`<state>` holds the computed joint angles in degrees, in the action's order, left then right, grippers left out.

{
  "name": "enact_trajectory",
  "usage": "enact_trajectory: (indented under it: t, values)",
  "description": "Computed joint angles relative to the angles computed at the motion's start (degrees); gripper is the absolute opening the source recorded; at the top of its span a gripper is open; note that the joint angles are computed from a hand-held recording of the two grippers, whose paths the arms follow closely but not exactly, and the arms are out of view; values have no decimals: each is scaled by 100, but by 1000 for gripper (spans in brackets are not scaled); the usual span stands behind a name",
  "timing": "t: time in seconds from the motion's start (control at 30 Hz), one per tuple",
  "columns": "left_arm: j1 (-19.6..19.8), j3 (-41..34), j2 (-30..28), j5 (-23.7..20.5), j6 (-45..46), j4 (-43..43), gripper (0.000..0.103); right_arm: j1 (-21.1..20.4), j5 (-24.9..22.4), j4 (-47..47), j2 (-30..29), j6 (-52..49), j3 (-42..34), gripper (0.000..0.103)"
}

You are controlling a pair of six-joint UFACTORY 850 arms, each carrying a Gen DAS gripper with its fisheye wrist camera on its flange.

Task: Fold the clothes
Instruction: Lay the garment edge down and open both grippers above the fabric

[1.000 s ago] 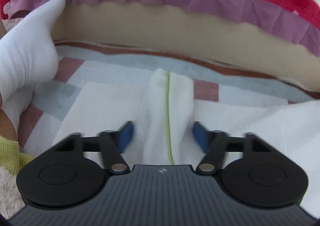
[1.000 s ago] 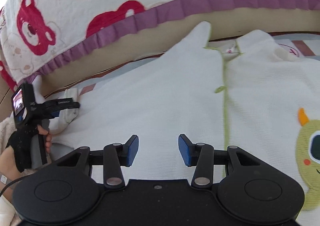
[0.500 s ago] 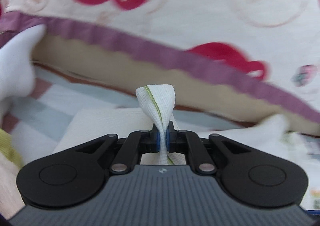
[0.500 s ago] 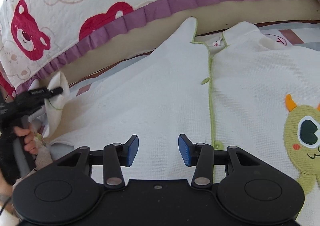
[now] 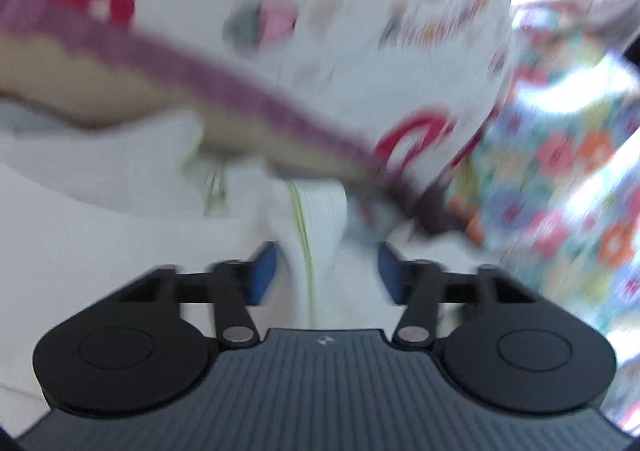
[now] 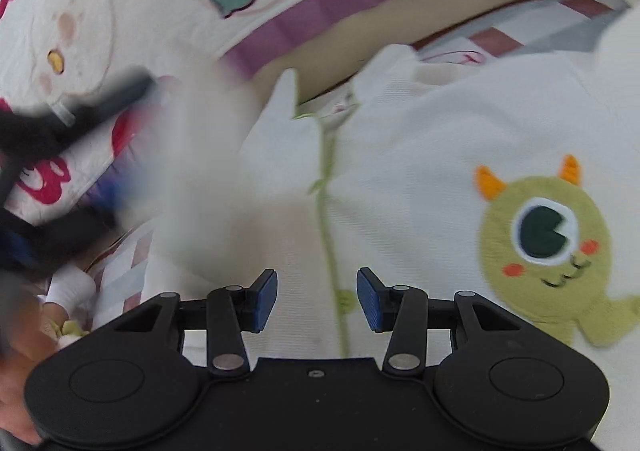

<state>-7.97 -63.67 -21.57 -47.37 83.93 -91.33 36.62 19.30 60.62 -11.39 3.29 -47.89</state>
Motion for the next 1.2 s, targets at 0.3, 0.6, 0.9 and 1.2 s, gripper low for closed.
enact_trajectory:
  t: [0.3, 0.6, 0.9, 1.2]
  values:
    - [456, 106, 30, 2707, 1124, -1125, 57, -112, 555, -1847, 165, 2699, 641, 53]
    - [917, 54, -246, 3032, 902, -1346, 57, -121, 2500, -3403, 99, 5608, 1192, 73]
    - [982, 146, -238, 3012, 1004, -1489, 57, -241, 1177, -1251, -200, 3473, 430, 73]
    - [1034, 117, -378, 3157, 1214, -2011, 58, -429, 1150, -664, -537, 1519, -228, 8]
